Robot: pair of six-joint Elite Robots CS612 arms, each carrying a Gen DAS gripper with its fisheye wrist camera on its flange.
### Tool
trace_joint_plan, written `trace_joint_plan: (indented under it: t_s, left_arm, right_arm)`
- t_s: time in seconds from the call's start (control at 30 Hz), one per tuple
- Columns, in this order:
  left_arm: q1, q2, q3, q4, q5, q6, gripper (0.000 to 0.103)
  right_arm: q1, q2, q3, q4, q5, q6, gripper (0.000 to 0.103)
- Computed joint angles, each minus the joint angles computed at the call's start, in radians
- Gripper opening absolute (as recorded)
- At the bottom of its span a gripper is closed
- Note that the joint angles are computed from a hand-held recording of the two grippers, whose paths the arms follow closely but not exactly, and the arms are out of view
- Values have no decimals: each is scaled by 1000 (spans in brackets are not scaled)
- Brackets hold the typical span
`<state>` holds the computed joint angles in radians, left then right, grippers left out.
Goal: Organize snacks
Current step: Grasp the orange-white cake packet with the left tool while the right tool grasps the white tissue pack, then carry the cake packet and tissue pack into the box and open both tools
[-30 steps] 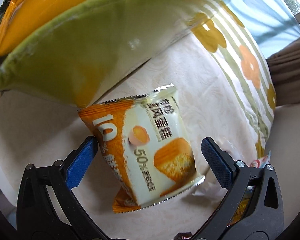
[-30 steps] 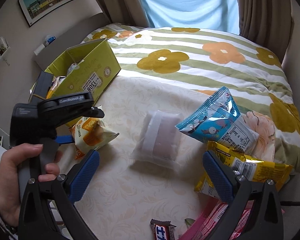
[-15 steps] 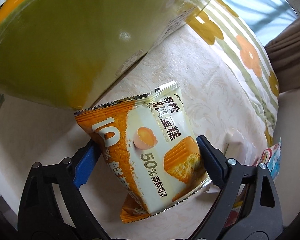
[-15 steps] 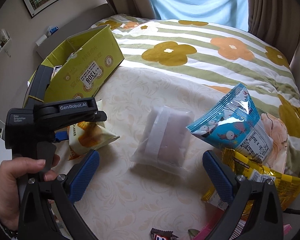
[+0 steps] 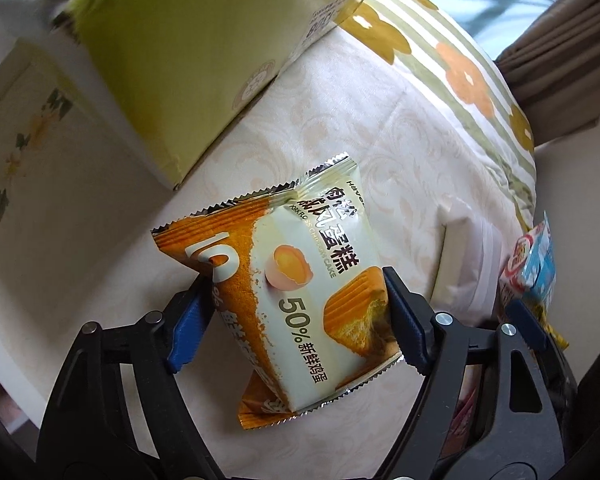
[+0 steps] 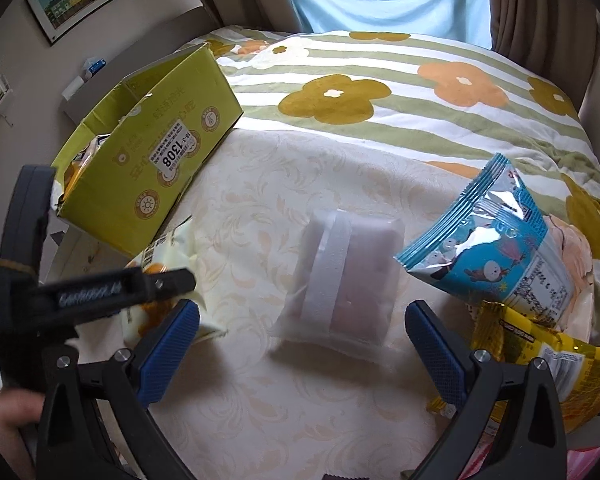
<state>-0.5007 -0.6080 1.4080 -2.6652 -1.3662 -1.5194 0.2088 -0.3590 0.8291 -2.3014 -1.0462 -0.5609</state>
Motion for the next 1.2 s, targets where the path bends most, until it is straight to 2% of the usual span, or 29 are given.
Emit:
trace_joint_plan:
  t_s: [0.17, 0.33, 0.53, 0.77, 1.03, 1.2]
  left_arm:
    - [-7, -9, 18, -6, 8, 10, 76]
    - [-11, -6, 12, 6, 23, 18, 76]
    - [-17, -16, 31, -2, 39, 22, 76]
    - [-29, -37, 56, -14, 73, 15, 75]
    - [-49, -89, 88, -26, 142, 54, 75]
    - [-68, -135, 105, -34, 221, 109, 75]
  right_arm:
    - [12, 29, -38, 2, -51, 65, 88]
    - [31, 51, -60, -59, -139, 95, 84]
    - [48, 77, -85, -113, -236, 96, 65]
    - [44, 64, -70, -92, -197, 89, 59]
    - [38, -22, 40, -133, -116, 65, 59]
    - [31, -88, 103, -170, -58, 54, 59]
